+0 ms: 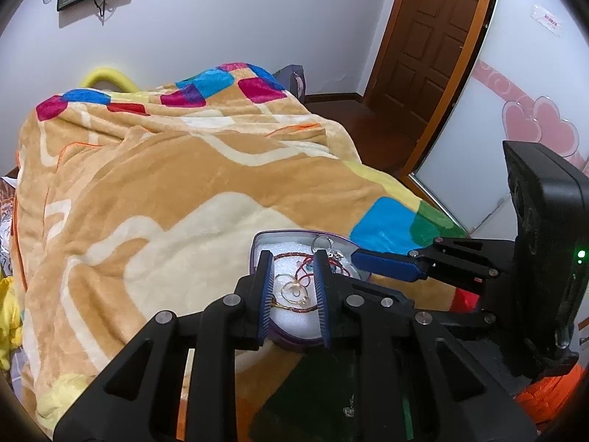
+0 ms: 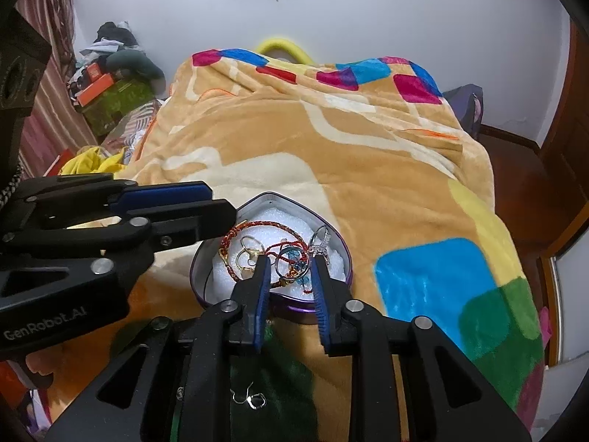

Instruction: Organize jewelry

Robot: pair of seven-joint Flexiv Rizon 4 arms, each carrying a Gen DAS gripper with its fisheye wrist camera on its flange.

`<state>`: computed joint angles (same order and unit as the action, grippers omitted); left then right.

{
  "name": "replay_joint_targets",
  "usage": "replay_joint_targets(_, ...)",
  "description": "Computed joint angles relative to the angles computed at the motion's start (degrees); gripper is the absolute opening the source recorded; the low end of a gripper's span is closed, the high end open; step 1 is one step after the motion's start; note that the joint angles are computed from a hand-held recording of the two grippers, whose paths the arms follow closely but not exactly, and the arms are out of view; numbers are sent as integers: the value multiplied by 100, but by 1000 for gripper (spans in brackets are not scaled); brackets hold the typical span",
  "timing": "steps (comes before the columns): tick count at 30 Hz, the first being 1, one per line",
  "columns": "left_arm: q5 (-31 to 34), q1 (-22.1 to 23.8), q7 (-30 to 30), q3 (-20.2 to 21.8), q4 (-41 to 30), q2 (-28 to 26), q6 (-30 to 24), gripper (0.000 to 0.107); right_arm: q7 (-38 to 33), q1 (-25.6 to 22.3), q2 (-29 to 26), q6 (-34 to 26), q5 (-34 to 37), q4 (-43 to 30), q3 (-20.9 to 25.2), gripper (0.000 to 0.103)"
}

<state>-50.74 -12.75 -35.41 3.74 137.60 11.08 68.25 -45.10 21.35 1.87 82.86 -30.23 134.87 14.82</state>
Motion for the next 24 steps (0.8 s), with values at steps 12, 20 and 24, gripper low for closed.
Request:
replay_joint_targets(12,554,21,-385,164,208,651,-67,30,514,-285,547,-102,-653,211,159,32)
replay_joint_targets(20,1239,132,-835,307,440,1049,-376,33,417,-267,907,-231,-250,418,283,32)
replay_joint_targets(24,1497,185,-981,363,573,1185,-632,33,240,-150,995,-358,138,524,302,32)
